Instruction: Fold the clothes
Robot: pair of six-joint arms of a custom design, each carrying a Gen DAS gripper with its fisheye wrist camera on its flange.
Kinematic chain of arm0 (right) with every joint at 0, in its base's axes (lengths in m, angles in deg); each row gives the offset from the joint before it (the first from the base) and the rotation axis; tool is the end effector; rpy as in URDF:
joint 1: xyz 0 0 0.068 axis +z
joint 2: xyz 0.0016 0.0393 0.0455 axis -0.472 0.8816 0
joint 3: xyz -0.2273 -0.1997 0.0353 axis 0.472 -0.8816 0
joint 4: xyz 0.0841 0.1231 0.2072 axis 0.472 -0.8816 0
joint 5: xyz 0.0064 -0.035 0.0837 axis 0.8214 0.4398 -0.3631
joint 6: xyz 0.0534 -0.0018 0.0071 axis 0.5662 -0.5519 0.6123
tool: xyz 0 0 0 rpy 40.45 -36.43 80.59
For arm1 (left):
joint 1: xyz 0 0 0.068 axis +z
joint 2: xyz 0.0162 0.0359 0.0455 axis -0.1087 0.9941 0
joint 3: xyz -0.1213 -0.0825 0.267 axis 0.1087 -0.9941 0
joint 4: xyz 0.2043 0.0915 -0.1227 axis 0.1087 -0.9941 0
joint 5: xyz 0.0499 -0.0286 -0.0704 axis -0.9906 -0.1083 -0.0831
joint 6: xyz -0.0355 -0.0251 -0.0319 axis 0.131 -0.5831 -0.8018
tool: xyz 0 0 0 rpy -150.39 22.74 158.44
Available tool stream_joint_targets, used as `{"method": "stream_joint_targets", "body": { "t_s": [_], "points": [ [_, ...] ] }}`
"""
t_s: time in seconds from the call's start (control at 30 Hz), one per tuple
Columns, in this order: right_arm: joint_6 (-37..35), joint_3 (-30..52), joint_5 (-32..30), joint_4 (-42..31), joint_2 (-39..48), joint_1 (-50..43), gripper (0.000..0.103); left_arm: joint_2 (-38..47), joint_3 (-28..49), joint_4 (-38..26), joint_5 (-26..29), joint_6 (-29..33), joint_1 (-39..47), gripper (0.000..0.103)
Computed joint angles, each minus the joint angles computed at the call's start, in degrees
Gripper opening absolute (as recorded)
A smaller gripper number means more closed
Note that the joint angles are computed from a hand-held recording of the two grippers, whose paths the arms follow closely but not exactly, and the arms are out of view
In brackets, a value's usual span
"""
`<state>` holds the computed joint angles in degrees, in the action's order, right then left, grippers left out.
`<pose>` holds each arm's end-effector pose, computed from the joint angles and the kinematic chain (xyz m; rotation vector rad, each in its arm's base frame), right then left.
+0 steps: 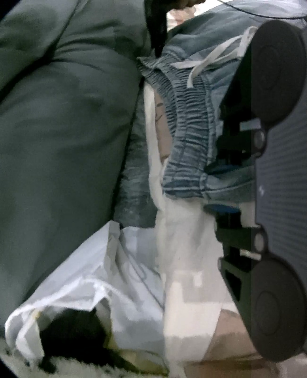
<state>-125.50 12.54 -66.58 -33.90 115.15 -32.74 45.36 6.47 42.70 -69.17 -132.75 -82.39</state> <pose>0.3909 -0.0204 0.0910 -1.0894 2.4244 0.1309 0.0721 -0.2121 0.0613 -0.5940 2.4923 -0.1695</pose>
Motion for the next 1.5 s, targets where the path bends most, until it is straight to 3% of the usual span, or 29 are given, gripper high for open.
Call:
{"method": "stream_joint_targets", "body": {
  "t_s": [0.07,0.1,0.2,0.37,0.57,0.63,0.77,1.0,1.23,1.4,1.5],
  "points": [
    [0.8,-0.4,-1.7,-1.3,-1.8,-2.4,0.047,-0.3,3.3,-6.3,-0.7,-0.8,-1.4,0.041],
    [1.7,-1.1,-3.4,-2.3,-3.2,-4.0,0.047,-0.1,4.8,-8.5,-1.2,-0.9,-2.1,0.051],
    [3.5,-5.8,-10.1,-2.2,-8.9,-9.8,0.047,0.9,11.4,-19.7,-4.2,-6.0,-5.6,0.055],
    [-1.0,-12.2,-16.0,-6.5,-17.5,-17.9,0.047,4.0,19.9,-33.8,-10.6,-11.6,-8.8,0.062],
    [-7.6,-11.5,-19.9,-18.1,-22.8,-29.0,0.047,4.4,25.1,-38.6,-11.1,-9.0,-10.2,0.063],
    [-14.5,-10.6,-20.5,-24.5,-25.1,-35.3,0.048,6.1,28.5,-41.3,-11.3,-8.4,-10.4,0.063],
    [-24.7,-8.6,-21.9,-32.9,-25.5,-45.9,0.052,7.2,32.0,-39.1,-12.4,-4.4,-10.2,0.063],
    [-36.2,-0.3,-21.8,-41.0,-20.0,-64.0,0.052,7.2,36.8,-30.0,-14.8,9.8,-8.8,0.063],
    [-45.1,16.2,-21.9,-54.2,-9.6,-80.9,0.052,7.6,42.7,-26.1,-12.6,19.7,-8.6,0.064],
    [-48.1,26.0,-22.7,-58.7,-2.7,-90.9,0.052,9.5,46.8,-23.1,-9.5,31.3,-8.3,0.064],
    [-49.2,33.9,-22.1,-62.0,2.5,-95.8,0.052,11.2,50.6,-23.6,-8.2,34.6,-8.0,0.064]
  ]
}}
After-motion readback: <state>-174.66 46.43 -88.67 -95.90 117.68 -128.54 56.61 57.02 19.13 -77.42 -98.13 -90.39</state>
